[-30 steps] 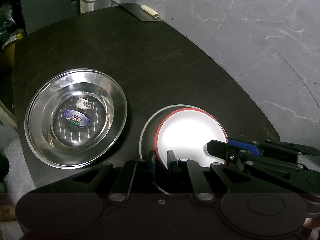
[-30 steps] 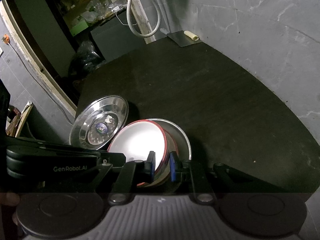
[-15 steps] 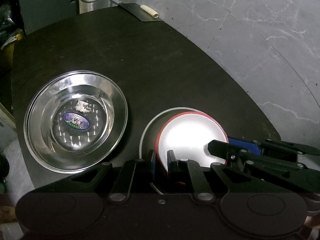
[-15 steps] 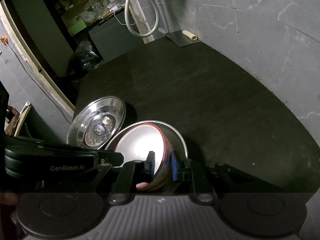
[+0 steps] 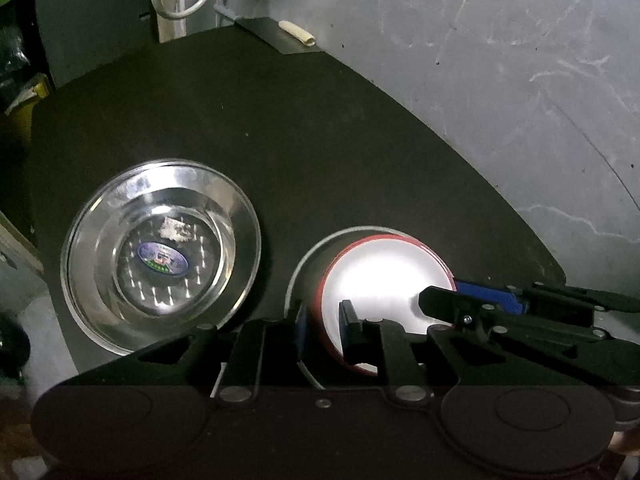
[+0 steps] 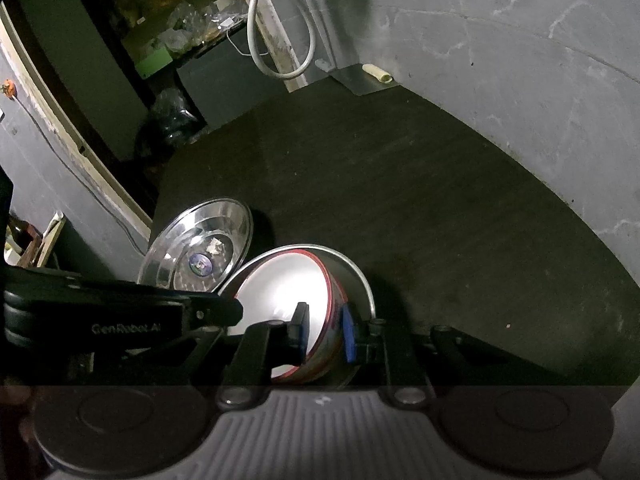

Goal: Organize plates and bowls
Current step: 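Lower the second white bowl onto the first one and open both tools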

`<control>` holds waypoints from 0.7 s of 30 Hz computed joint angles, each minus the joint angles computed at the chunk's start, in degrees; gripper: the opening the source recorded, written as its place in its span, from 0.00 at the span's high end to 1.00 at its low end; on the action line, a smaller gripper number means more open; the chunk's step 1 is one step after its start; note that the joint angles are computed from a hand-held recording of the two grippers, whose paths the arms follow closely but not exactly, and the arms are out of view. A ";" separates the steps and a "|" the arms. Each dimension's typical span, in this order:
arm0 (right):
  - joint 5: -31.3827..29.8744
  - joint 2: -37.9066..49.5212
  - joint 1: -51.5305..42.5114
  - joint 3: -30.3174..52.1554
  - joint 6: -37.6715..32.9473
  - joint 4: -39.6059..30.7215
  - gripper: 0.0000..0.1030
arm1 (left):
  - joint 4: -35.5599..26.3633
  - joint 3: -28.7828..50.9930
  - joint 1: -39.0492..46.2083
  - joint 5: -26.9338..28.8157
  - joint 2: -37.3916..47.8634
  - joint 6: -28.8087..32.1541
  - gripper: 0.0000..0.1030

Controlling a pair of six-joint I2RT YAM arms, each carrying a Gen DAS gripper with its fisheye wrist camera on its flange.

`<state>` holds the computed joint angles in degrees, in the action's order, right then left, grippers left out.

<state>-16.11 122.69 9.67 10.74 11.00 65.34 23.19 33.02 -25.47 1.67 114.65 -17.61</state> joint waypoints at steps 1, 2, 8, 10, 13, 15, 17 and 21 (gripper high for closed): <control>-0.13 0.02 -0.13 -0.22 0.01 0.48 0.79 | -0.10 -0.06 -0.09 -0.30 -0.30 0.18 0.81; -0.35 -0.02 -0.35 -0.47 -0.01 0.95 0.78 | -0.33 -0.05 -0.20 -0.66 -0.60 0.36 0.81; -0.67 -0.89 -1.05 -1.32 -0.09 1.96 0.78 | -1.38 -0.09 -0.49 -1.83 -1.96 0.83 0.71; -0.59 -1.08 -1.24 -1.49 -0.11 2.22 0.78 | -1.52 -0.18 -0.57 -2.16 -2.38 0.89 0.62; -0.50 -1.34 -1.42 -1.84 -0.02 2.67 0.77 | -1.48 -0.31 -0.85 -3.16 -2.96 0.70 0.46; -0.44 -1.56 -1.51 -2.11 0.02 3.03 0.75 | -1.15 -0.66 -1.03 -3.88 -3.50 0.40 0.33; -0.53 -1.81 -1.69 -2.37 0.11 3.36 0.62 | -0.99 -1.03 -1.38 -5.36 -4.15 -0.02 0.20; -0.62 -2.40 -2.50 -3.18 0.25 3.99 0.35 | -1.59 -1.30 -0.95 -6.75 -4.88 -0.48 0.12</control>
